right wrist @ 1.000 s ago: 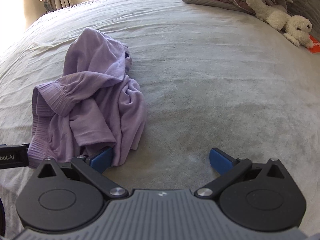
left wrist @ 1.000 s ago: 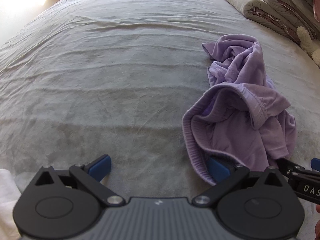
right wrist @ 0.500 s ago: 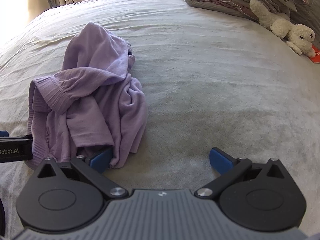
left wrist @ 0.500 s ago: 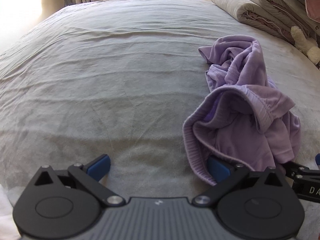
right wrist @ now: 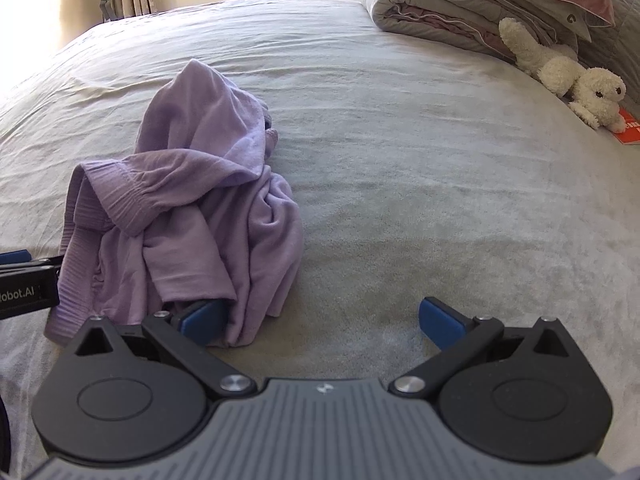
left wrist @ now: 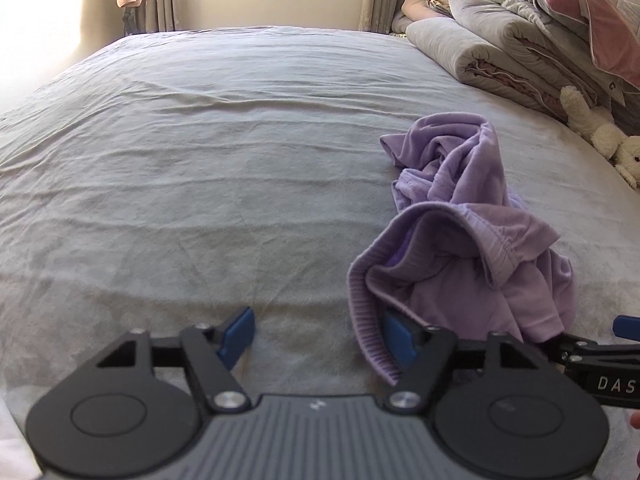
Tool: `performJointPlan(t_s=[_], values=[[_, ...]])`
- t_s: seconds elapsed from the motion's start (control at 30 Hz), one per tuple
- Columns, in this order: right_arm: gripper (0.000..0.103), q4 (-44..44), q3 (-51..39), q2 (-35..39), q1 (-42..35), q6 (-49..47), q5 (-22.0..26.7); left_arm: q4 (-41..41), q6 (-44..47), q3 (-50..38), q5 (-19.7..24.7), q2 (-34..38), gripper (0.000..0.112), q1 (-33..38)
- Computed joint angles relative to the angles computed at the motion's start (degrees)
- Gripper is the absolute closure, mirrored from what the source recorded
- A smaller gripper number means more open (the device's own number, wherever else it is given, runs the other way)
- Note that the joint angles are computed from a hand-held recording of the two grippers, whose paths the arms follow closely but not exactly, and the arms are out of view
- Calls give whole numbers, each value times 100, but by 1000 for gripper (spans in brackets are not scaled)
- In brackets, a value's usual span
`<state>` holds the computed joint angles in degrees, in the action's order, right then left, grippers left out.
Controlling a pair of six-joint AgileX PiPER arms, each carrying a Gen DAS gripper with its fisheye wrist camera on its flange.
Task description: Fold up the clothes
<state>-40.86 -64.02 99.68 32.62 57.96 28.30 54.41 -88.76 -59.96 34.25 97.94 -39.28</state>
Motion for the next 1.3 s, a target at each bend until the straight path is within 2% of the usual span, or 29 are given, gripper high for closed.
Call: performJointPlan(t_s=[0.03, 0.07, 0.13, 0.23, 0.33, 0.5, 0.67, 1.13, 1.23, 1.3], values=[[0, -77, 27, -34, 15, 65, -22, 23, -18, 44, -121, -42, 82, 29], [0, -163, 58, -71, 38, 143, -43, 0, -5, 78, -239, -76, 94, 63], [0, -332, 107, -139, 78, 294, -88, -100, 50, 118, -412, -117, 103, 123], [0, -504, 152, -199, 108, 470, -166, -3, -145, 158, -396, -146, 108, 140], [0, -546, 165, -225, 95, 535, -256, 190, -464, 269, -321, -270, 109, 221], [0, -853, 182, -225, 109, 850, -336, 289, -682, 614, -440, -599, 110, 663], [0, -1034, 197, -196, 129, 1064, -472, 723, -1009, 988, -321, -867, 110, 1068], [0, -1773, -70, 208, 473, 1606, -784, 1184, -1236, 1780, -912, -1433, 109, 2575], [0, -1714, -210, 391, 502, 1638, -766, 1327, -1292, 1871, -1081, -1455, 108, 2745], [0, -1723, -305, 510, 536, 1665, -684, 1398, -1291, 1905, -1040, -1482, 108, 2752]])
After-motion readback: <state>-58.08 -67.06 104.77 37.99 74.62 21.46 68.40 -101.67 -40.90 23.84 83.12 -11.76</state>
